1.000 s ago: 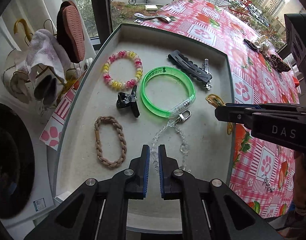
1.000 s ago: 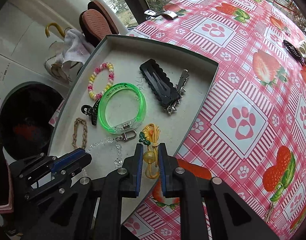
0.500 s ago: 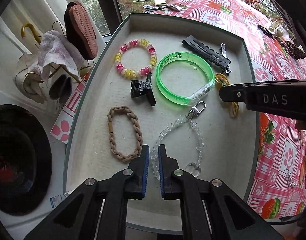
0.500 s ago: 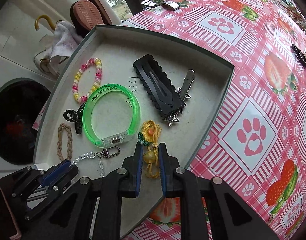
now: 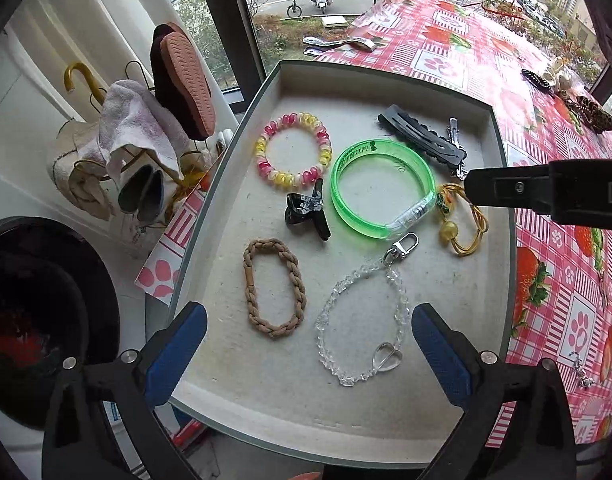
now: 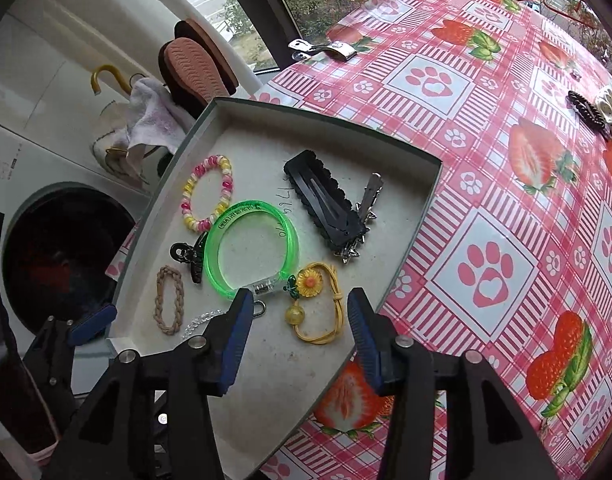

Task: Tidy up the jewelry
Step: 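Grasp the small silver charm with the left tool while the right tool grasps the hair pin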

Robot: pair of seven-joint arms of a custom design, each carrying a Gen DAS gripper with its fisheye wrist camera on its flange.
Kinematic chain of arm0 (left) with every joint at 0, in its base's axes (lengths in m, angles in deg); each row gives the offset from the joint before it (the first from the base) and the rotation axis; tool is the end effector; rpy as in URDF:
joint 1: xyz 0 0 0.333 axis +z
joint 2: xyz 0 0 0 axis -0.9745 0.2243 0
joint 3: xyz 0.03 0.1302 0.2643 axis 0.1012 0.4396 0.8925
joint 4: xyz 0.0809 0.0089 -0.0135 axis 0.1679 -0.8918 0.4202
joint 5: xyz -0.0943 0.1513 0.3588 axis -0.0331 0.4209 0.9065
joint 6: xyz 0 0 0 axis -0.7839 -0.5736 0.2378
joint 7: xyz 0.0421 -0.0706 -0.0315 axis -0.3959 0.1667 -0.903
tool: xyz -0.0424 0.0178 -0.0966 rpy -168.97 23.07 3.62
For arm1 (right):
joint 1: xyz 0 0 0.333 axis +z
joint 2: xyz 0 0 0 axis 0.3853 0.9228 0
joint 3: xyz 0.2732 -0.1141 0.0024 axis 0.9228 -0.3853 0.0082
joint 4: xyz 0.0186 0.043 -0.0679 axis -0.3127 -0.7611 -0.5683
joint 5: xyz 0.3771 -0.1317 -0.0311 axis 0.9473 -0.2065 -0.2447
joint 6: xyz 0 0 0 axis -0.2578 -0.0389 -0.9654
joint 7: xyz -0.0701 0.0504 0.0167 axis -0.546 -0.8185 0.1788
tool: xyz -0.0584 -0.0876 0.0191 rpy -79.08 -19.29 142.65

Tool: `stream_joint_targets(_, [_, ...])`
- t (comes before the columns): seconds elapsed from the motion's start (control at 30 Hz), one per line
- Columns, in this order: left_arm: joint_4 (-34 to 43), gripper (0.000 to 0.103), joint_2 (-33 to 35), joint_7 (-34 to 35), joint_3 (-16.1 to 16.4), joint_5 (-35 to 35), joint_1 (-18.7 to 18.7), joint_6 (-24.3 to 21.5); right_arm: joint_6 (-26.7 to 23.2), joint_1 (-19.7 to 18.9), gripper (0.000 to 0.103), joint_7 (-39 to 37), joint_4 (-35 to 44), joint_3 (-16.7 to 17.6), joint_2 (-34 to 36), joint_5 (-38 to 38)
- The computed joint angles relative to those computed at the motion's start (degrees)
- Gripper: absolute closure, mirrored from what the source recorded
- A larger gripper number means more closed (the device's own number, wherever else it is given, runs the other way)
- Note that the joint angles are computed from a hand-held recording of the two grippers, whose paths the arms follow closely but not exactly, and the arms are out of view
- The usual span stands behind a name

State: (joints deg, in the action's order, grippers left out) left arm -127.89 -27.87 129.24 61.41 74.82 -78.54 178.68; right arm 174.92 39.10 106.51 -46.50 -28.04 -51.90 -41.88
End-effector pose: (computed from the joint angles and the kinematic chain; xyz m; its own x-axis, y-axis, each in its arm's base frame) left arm 0.5692 -0.0854 0.4363 0.0433 -0.9932 -0.1083 -0.9454 -0.0057 -0.3258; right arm 0.6916 0.2777 0.4224 0.2054 -0.9581 -0.1995 -0.9781 -0.1940 -0.0755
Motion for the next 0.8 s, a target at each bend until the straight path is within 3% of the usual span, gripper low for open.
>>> stream_joint_targets(0.07, [-0.23, 0.000, -0.38, 0.17, -0.16, 0.53, -0.16, 0.71, 1.49, -0.70, 0.045, 0.85, -3.46, -0.35, -2.78, 0.41])
stream_joint_targets(0.17, [0.06, 0.000, -0.50, 1.94, -0.55, 0.14, -0.60, 0.78, 3.41, -1.84, 0.032, 2.51, -8.78, -0.86, -6.87, 0.97])
stream_joint_targets(0.23, [0.60, 0.000, -0.36, 3.59, -0.88, -0.68, -1.09, 0.38, 4.70, -2.59, 0.031, 3.58, -12.72, -1.27, -9.83, 1.10])
stream_joint_targets(0.3, [1.24, 0.000, -0.27, 5.80, -1.22, -2.39, -1.70, -0.06, 5.47, -3.33, 0.020, 4.67, -16.93, -1.95, -13.16, 0.60])
stream_joint_targets(0.47, [3.18, 0.000, 0.20, 10.28, -2.21, -6.07, -3.55, -0.87, 6.76, -5.30, 0.020, 7.88, -26.67, -3.82, -21.17, -1.17])
stream_joint_targets(0.8, [4.11, 0.000, -0.40, 16.74, -3.89, -13.43, -7.24, -2.89, 4.20, -8.66, 0.020, 14.40, -38.92, -6.65, -32.73, -6.87])
